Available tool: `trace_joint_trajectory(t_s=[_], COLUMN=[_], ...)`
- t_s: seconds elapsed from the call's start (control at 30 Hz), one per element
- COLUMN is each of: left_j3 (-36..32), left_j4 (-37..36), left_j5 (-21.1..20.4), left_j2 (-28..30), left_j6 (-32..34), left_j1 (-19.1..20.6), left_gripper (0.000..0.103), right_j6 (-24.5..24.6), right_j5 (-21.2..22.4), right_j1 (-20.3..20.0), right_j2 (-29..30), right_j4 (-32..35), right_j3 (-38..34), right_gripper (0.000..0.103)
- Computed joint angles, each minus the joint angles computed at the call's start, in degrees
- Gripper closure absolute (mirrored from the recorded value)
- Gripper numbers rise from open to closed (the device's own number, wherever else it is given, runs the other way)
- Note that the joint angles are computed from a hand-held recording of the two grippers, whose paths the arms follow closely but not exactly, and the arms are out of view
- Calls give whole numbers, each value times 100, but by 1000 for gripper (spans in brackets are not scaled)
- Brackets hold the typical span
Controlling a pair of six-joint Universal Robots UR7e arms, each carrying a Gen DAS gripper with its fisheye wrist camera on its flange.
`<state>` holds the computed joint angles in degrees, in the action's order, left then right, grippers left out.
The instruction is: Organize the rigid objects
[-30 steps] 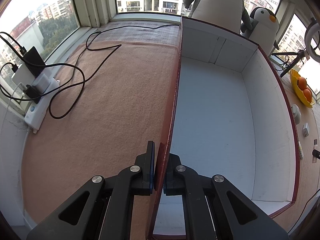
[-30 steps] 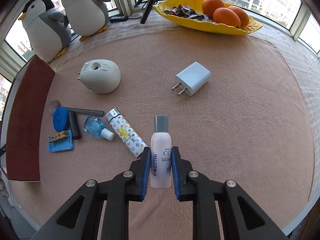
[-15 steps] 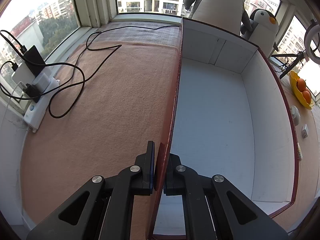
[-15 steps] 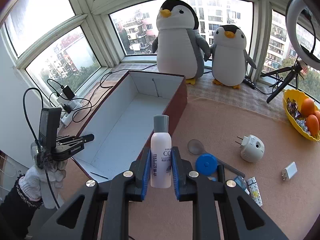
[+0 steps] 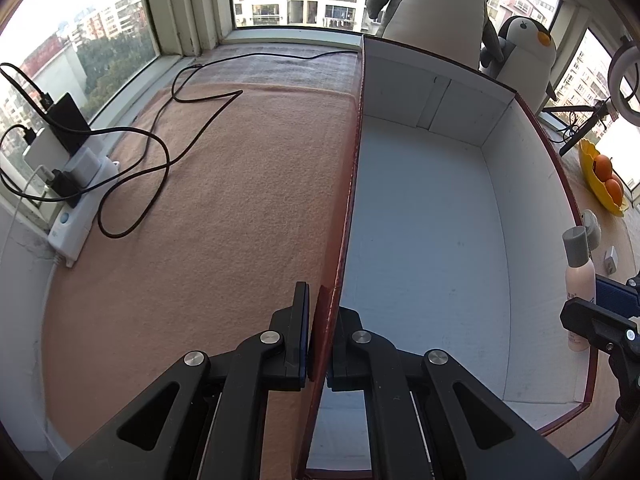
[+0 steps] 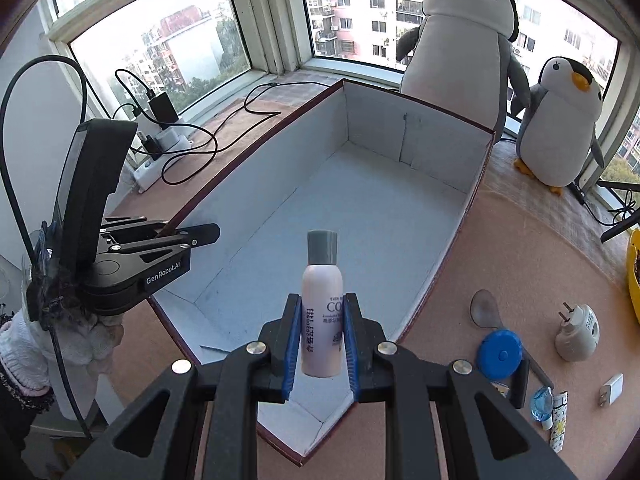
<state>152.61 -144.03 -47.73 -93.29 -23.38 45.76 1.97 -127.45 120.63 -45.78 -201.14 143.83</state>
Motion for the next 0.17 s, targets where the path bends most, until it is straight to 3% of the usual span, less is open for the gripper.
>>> trace_joint_trajectory(t_s=[0.13, 0.17], left_j3=[-5, -4], left_j4=[35, 57], left_j5=[24, 36], left_j2=[8, 11], left_j6=[-22, -41], left_j1=[-15, -32], left_gripper=[98, 98], right_j6=[-109, -139], right_j5=[118, 139], right_j1=[-20, -24], right_j2=[6, -30], right_j4=[-101, -120], right_j3=[27, 46], right_gripper=[79, 64])
